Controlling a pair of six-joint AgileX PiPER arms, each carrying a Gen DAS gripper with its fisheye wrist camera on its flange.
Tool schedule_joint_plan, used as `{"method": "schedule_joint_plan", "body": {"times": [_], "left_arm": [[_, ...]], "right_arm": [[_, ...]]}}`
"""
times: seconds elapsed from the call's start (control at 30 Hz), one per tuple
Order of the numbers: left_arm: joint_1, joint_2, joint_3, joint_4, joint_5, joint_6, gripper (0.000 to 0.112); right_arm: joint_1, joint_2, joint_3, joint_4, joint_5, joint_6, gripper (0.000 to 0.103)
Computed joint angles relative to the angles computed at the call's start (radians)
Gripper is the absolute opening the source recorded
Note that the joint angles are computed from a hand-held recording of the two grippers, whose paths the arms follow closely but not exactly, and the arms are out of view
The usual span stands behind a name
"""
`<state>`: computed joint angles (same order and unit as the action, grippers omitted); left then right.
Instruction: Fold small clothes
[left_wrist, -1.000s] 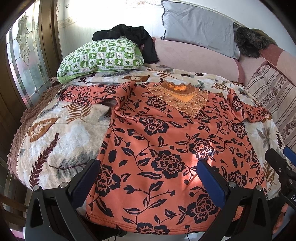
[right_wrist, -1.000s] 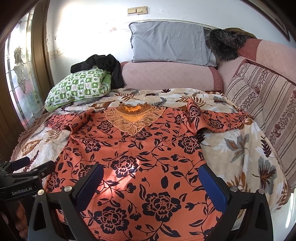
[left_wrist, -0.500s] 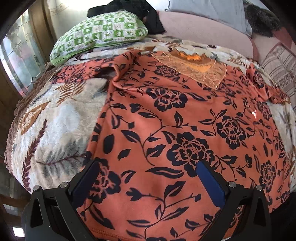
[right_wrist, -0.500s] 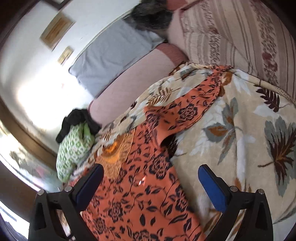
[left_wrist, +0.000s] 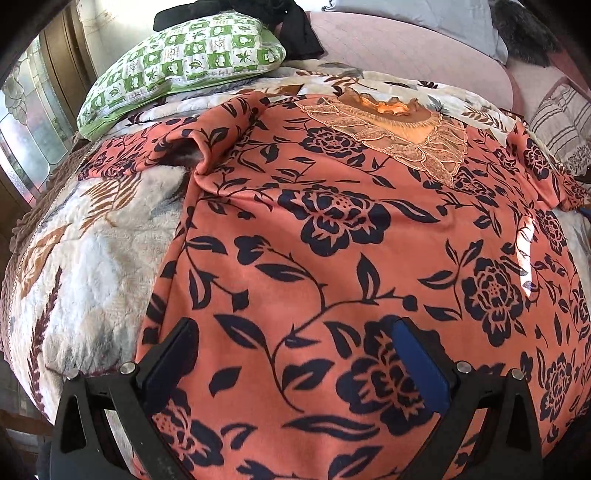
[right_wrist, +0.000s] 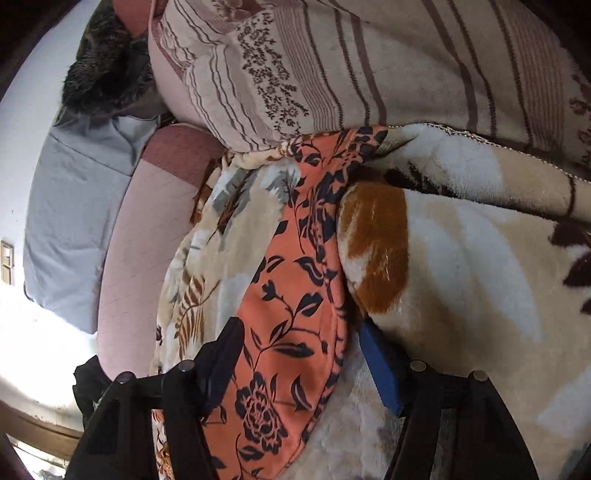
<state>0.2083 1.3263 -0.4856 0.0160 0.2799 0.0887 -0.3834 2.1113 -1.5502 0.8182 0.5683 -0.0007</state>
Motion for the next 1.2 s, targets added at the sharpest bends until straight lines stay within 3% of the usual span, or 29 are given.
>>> {"method": "schedule_joint_plan", "body": {"times": [0.03,0.07,0.13,0.33,0.5,0.63,0.7,0.73,0.77,0.8,0.87,0.97,1.07,1.13,1.2], "left_arm": [[0.009,0.012,-0.005,-0.028,-0.003,0.035,0.103],[0.020,0.020,-0.007,-0.067,-0.008,0.083,0.103],[0.054,0.024,-0.007,-0.161,-0.010,0.199,0.103],[0.240,0.005,-0.001,-0.590,0.019,0.695,0.103],[0.419,-0.034,-0.001,-0.808,0.121,0.969,0.103],[0.553,-0.047,0.002,-0.896,0.193,1.120,0.103],[0.609,-0.033,-0.002,-0.913,0.225,1.166,0.103],[0.639,-0.026,-0.006,-0.919,0.246,1.190,0.103],[0.672,-0.020,-0.010,-0.926,0.270,1.217,0.103],[0.702,-0.018,-0.012,-0.929,0.288,1.239,0.103],[0.748,-0.012,-0.019,-0.944,0.317,1.274,0.103],[0.770,0.004,-0.030,-0.958,0.343,1.272,0.103],[0.744,0.003,-0.020,-0.949,0.338,1.264,0.103],[0.717,-0.012,-0.002,-0.948,0.310,1.265,0.103],[0.690,-0.014,0.008,-0.942,0.289,1.253,0.103]], "right_arm": [[0.007,0.026,-0.043,-0.060,0.005,0.048,0.056],[0.013,0.060,-0.105,-0.141,0.037,0.114,0.028],[0.041,0.098,-0.187,-0.340,0.072,0.273,0.009],[0.213,-0.041,-0.258,-0.609,0.054,0.317,0.005],[0.559,-0.199,-0.284,-0.720,-0.001,0.277,0.006],[0.870,-0.195,-0.223,-0.806,-0.111,0.356,0.006],[0.947,-0.071,-0.287,-0.715,-0.062,0.333,0.012],[0.968,0.012,-0.350,-0.652,-0.004,0.306,0.028],[0.982,0.077,-0.379,-0.626,0.030,0.301,0.079],[0.995,0.132,-0.389,-0.606,0.062,0.298,0.102],[0.990,0.137,-0.304,-0.547,0.029,0.255,0.103],[0.949,0.014,-0.073,-0.451,-0.116,0.177,0.103],[0.884,-0.084,0.014,-0.414,-0.149,0.143,0.103],[0.809,-0.142,0.095,-0.236,-0.183,-0.010,0.103],[0.713,-0.164,0.135,-0.036,-0.146,-0.142,0.103]]}}
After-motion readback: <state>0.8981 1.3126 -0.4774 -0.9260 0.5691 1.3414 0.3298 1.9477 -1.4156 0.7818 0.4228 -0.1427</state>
